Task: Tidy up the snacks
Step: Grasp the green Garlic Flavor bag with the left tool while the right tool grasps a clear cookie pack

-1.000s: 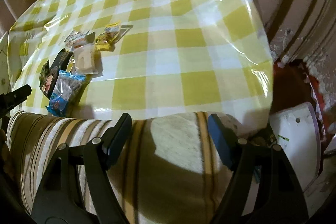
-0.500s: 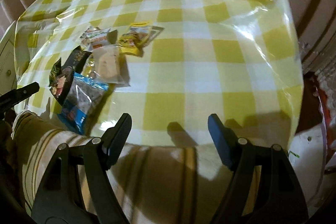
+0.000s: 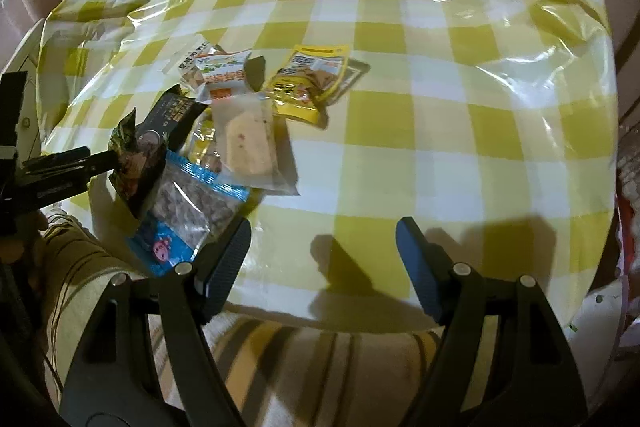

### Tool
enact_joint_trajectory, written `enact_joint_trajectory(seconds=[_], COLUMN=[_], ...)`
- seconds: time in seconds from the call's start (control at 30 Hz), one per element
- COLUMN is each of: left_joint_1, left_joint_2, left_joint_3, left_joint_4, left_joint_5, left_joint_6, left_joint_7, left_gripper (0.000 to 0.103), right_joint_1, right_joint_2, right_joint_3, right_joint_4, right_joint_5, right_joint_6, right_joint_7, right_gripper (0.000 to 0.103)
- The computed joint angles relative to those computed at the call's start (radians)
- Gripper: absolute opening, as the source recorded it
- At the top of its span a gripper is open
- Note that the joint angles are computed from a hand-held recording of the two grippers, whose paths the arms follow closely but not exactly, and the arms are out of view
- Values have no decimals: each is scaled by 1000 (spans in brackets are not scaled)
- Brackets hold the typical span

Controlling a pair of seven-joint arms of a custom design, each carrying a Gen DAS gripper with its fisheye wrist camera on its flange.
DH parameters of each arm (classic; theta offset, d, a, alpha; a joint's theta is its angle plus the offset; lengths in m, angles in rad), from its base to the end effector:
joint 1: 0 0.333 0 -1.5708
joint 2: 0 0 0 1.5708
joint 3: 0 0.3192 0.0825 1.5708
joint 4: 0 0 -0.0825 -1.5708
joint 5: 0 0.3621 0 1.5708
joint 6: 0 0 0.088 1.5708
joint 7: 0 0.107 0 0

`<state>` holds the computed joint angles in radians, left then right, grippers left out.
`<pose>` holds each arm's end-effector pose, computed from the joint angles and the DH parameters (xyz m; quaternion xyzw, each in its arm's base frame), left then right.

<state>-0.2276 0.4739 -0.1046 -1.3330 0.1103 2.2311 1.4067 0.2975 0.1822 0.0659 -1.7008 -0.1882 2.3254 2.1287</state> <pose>0.6817 -0.2138 0.5150 -0.6202 0.7548 -0.1677 0.1321 0.5951 0.2194 0.5407 -0.6527 0.7214 -0.1411 0.1834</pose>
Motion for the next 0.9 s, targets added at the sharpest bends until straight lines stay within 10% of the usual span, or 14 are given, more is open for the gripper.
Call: enact_joint_trajectory(seconds=[0.9], left_joint_1=[57], left_joint_2=[106], left_joint_3=[-33], left_joint_4=[128], left_joint_5=[-209], left_joint_6=[-2], left_joint_7=[122], left_gripper=[37], right_joint_1=[14], right_joint_2=[259], right_joint_3=[-2], right_joint_4=[333], right_joint_5=[61], right_joint_6=[-101], right_joint_7=[-101], right_gripper=[77])
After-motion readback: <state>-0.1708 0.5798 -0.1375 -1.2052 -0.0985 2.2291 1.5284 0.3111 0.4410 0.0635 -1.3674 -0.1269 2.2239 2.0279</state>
